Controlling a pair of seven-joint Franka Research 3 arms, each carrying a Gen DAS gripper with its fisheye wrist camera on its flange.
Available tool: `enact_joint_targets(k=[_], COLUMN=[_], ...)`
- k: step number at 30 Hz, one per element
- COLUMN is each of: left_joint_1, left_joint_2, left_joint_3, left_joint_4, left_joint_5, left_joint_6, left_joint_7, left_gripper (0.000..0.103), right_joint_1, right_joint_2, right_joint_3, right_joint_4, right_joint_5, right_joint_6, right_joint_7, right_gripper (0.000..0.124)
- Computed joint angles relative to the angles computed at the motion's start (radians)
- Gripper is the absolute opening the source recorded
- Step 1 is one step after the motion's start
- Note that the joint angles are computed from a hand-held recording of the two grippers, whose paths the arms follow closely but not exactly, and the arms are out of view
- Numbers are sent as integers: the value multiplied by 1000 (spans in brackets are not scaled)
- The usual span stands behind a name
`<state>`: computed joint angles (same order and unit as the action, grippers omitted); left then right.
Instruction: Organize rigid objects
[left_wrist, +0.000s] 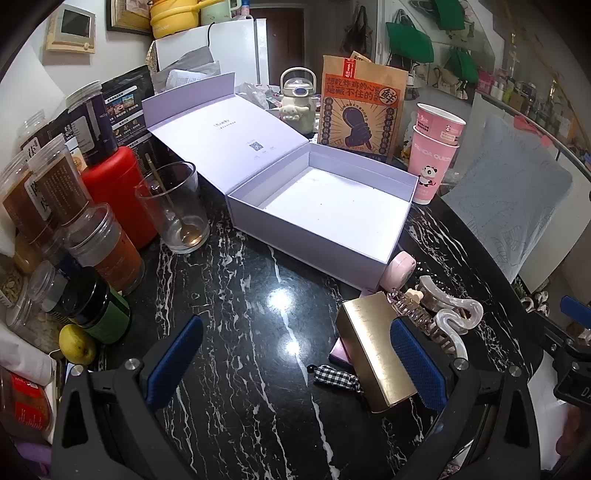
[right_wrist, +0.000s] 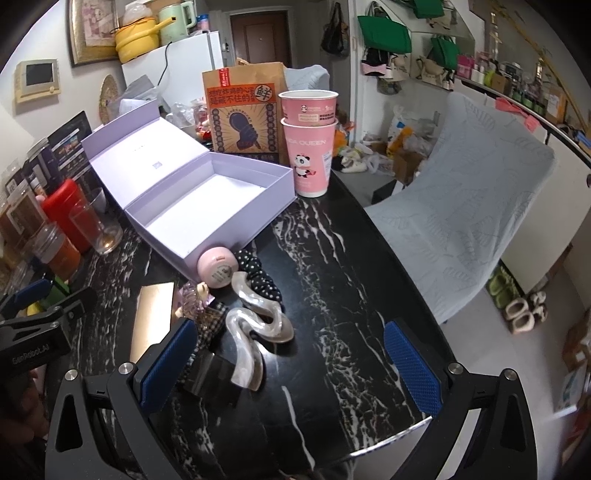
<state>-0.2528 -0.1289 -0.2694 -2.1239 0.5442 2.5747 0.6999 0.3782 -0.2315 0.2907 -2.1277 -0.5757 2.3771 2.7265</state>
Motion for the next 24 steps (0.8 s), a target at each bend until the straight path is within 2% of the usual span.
enact_joint_targets(k=[24], left_joint_1=[-3], left_joint_2=[-9], left_joint_3=[-3], left_joint_4=[-7], left_joint_5=[3], left_joint_6=[1], left_joint_7=[-4], left_gripper=[103], right_joint_1=[-1], right_joint_2=[-10], right_joint_3=[5], right_joint_4=[-9], right_joint_5=[-2], right_joint_6=[0], right_joint_7=[10], right_gripper=[103])
